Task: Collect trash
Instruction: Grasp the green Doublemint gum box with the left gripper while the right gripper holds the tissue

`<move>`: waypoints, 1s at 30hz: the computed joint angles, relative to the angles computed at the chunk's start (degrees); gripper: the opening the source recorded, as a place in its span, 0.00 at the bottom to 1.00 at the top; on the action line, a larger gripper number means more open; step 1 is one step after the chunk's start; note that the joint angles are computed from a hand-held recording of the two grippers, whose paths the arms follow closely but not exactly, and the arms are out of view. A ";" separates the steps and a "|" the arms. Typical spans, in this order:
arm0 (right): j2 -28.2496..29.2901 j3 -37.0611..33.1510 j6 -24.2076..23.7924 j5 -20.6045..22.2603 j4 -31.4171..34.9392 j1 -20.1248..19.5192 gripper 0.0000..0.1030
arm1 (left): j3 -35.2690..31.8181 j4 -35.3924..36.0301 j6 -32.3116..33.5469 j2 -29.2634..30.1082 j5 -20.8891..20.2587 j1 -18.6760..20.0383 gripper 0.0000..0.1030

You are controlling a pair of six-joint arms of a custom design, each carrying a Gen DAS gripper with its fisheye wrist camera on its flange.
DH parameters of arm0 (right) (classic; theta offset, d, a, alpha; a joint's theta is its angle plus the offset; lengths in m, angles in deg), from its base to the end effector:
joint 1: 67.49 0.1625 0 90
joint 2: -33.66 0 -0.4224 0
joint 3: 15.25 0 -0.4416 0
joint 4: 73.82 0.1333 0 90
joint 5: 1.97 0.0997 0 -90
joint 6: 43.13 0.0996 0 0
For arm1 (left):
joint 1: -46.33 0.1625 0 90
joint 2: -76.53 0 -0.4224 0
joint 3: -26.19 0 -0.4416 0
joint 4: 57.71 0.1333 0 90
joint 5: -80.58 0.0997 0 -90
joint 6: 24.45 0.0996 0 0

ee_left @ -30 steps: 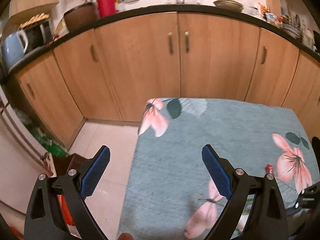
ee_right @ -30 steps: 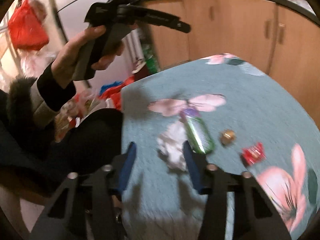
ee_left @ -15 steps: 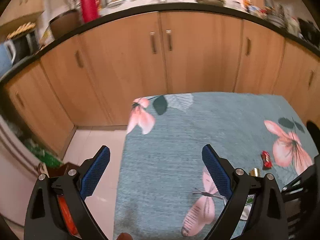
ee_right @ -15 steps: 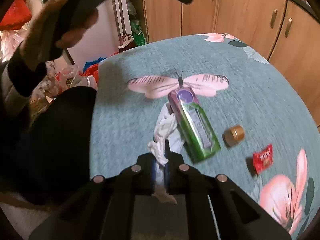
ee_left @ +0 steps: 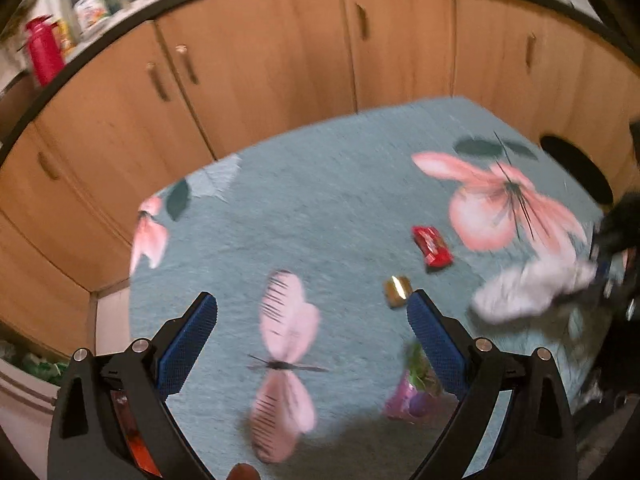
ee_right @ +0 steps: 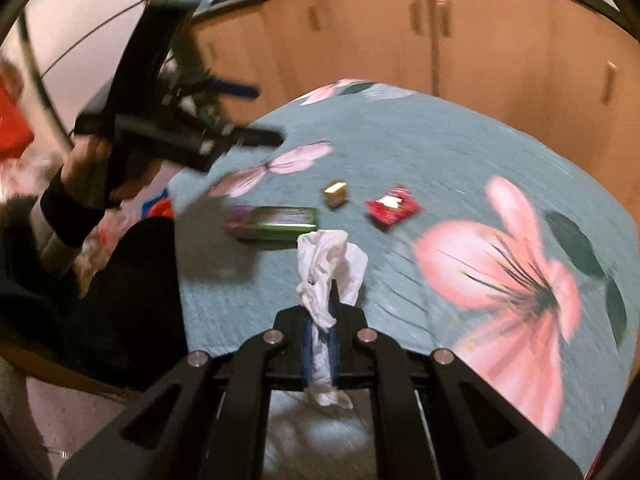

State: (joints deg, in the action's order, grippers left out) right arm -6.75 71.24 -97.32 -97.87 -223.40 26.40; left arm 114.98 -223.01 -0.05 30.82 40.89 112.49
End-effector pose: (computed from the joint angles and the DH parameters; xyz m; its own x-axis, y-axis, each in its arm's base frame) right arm 0.1735 -0.7379 0.0452 -0.5281 -0.8122 0.2478 -0.8447 0.5323 -0.0555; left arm -0.1054 -0.7578 0.1626 -0.5417 0.2130 -0.8131 0.6212 0.7531 -0.2166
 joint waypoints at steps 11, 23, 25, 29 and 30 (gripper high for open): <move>-2.97 3.11 3.16 3.38 -3.28 -2.47 0.08 | 0.36 10.76 6.70 1.42 -4.25 -0.29 0.84; -4.47 4.39 5.67 6.73 -5.93 -4.26 0.08 | -2.42 22.55 -2.07 0.89 -11.92 2.09 0.28; -4.64 4.60 5.73 6.75 -6.57 -4.34 0.08 | -2.29 22.12 -3.42 0.56 -13.16 2.28 0.28; -5.61 5.06 6.48 7.25 -8.27 -4.92 0.08 | -1.99 19.51 -5.23 0.18 -12.39 1.44 0.28; -5.97 5.18 6.78 7.40 -8.81 -5.19 0.08 | -1.87 18.84 -5.17 -0.19 -13.52 1.19 0.28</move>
State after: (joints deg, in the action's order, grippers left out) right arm -12.72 76.43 -90.53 -90.47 -232.21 21.21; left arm 113.11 -204.17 -5.22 30.63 27.37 113.67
